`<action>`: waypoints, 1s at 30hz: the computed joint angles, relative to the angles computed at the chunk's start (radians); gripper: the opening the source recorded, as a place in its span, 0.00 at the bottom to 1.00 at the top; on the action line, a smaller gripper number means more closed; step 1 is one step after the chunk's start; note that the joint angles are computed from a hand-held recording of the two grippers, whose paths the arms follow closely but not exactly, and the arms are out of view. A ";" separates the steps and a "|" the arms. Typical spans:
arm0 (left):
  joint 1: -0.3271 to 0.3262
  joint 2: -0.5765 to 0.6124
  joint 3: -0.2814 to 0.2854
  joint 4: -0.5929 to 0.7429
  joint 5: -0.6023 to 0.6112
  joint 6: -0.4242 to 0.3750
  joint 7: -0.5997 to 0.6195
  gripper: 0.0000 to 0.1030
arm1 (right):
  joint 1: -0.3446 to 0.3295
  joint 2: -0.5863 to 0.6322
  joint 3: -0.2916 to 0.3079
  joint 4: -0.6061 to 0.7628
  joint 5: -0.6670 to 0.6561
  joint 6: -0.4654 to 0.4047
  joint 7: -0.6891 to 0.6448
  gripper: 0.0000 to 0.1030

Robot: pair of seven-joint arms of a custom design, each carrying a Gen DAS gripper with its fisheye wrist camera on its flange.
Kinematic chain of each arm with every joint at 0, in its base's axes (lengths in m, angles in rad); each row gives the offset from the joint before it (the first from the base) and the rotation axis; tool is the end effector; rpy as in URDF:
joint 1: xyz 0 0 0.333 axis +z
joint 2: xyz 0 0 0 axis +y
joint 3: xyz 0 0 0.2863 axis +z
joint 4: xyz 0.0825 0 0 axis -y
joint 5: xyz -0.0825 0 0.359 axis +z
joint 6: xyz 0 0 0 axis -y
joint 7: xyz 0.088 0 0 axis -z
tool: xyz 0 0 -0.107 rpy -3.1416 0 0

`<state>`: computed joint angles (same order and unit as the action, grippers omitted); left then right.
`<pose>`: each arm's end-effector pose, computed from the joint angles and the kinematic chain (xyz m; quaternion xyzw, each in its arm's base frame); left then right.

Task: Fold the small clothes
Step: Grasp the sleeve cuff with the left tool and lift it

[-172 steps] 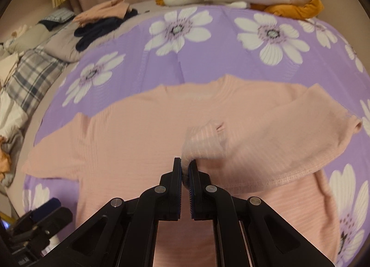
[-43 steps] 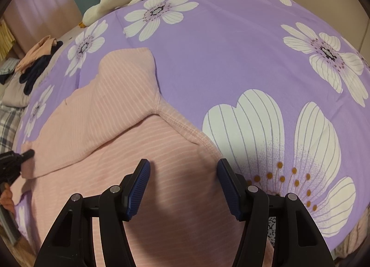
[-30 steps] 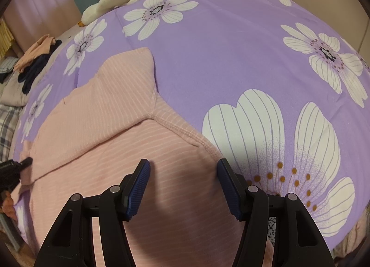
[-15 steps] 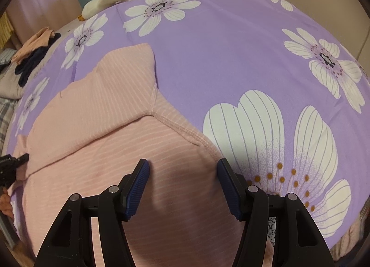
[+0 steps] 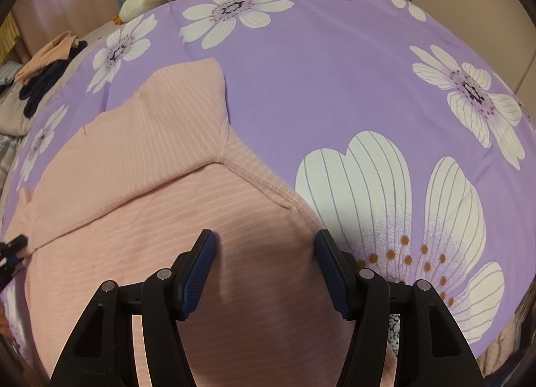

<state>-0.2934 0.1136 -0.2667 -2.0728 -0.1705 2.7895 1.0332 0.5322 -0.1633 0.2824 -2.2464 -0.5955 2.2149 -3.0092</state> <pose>0.5040 -0.3023 0.4315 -0.7161 0.6283 -0.3040 0.0055 0.3495 0.3478 0.4328 -0.4688 0.8402 -0.2120 0.1713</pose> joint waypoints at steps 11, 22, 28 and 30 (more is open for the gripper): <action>0.065 -0.289 0.036 -0.263 0.105 0.097 -0.206 0.83 | 0.054 0.007 0.030 0.142 -0.132 -0.114 0.006 0.61; 0.148 -0.440 0.092 -0.472 0.047 0.163 -0.321 0.84 | 0.071 0.090 0.035 0.243 -0.197 0.006 -0.003 0.75; 0.131 -0.440 0.164 -0.518 -0.024 0.220 -0.287 0.69 | 0.113 0.160 0.014 0.325 -0.196 0.003 -0.043 0.75; 0.072 -0.420 0.236 -0.518 -0.113 0.235 -0.221 0.55 | 0.128 0.184 0.004 0.353 -0.196 0.006 -0.065 0.75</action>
<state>-0.2214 -0.3067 -0.0305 -2.5904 -0.2833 3.0248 0.8125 0.6604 0.0211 0.2865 -1.8934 -0.7914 2.2205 -3.0746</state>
